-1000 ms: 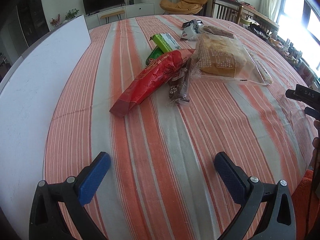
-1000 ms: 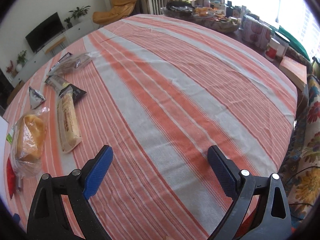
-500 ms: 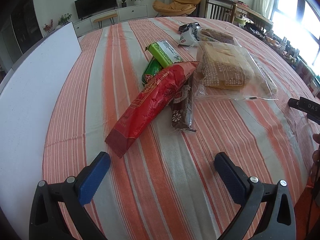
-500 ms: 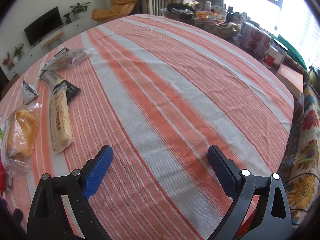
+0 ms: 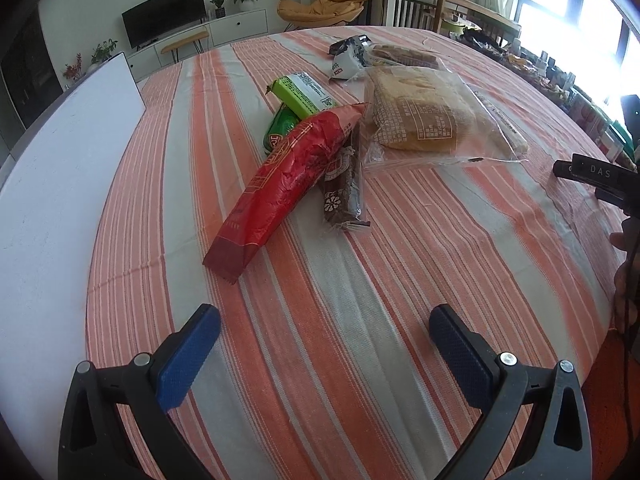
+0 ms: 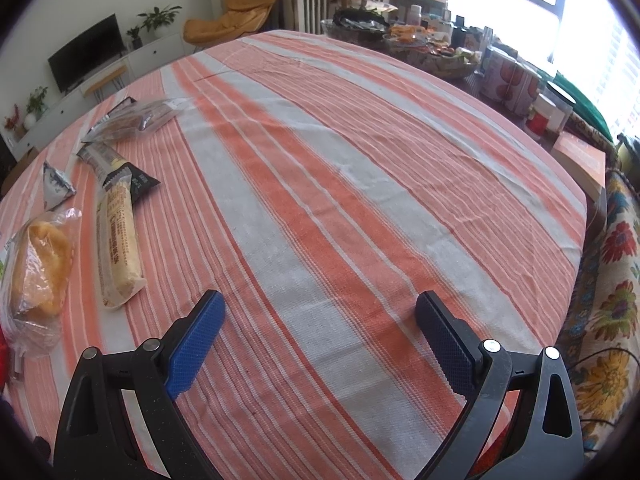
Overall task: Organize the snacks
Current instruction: 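Move the left gripper to the red pastry bar and grasp it, then hold the red bar in the left gripper while the right gripper grasps the cream-coloured bar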
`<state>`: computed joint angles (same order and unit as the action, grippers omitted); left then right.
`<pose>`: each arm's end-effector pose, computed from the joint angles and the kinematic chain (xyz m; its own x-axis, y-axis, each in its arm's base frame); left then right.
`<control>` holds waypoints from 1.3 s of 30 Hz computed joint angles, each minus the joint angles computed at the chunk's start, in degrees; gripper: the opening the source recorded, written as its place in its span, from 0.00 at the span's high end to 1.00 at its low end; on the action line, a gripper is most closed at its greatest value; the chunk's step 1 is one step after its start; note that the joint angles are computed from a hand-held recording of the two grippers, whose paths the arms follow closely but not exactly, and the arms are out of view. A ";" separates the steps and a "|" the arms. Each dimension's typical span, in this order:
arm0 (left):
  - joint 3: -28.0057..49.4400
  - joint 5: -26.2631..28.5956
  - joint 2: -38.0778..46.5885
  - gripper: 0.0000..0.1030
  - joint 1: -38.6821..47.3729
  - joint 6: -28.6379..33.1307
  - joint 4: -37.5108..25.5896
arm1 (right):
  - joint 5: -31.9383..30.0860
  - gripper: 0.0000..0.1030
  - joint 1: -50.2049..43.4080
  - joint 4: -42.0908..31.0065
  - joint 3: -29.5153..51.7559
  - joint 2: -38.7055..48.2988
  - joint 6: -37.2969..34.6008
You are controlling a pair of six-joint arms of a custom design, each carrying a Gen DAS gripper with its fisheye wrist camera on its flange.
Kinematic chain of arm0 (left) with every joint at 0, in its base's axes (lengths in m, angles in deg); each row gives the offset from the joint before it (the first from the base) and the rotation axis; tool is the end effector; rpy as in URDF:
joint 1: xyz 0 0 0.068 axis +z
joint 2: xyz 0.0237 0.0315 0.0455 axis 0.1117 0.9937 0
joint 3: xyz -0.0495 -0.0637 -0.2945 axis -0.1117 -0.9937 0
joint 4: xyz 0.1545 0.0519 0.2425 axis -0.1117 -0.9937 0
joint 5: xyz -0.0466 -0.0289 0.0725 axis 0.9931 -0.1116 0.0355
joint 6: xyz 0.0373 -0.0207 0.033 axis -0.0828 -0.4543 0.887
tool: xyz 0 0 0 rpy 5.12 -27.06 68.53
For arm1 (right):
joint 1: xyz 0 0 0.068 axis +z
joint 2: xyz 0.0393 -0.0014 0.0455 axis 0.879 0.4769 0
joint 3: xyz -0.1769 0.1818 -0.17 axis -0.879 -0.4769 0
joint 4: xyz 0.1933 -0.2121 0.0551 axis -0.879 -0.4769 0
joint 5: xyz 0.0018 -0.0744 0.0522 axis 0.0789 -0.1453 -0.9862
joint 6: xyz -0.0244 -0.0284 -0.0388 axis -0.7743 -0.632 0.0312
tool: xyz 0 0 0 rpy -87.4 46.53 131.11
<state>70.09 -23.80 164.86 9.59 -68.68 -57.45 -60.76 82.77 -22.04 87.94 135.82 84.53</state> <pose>0.2672 0.0126 0.1463 -0.8627 0.0739 -0.5002 0.0819 0.9966 0.0060 0.3374 0.1191 0.1422 -0.7939 0.2270 -0.5641 0.2570 0.9660 0.0270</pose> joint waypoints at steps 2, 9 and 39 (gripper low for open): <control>2.44 -0.83 0.76 0.00 0.66 0.13 -1.98 | 0.05 0.05 0.02 -0.02 0.01 0.01 -0.01; 11.03 2.52 2.45 0.00 5.92 0.00 -1.28 | 0.12 0.05 0.04 0.01 -0.03 -0.01 0.00; -0.01 -0.18 3.47 0.00 9.23 -2.90 7.01 | 0.34 0.05 -0.22 0.16 -0.01 -0.02 -0.08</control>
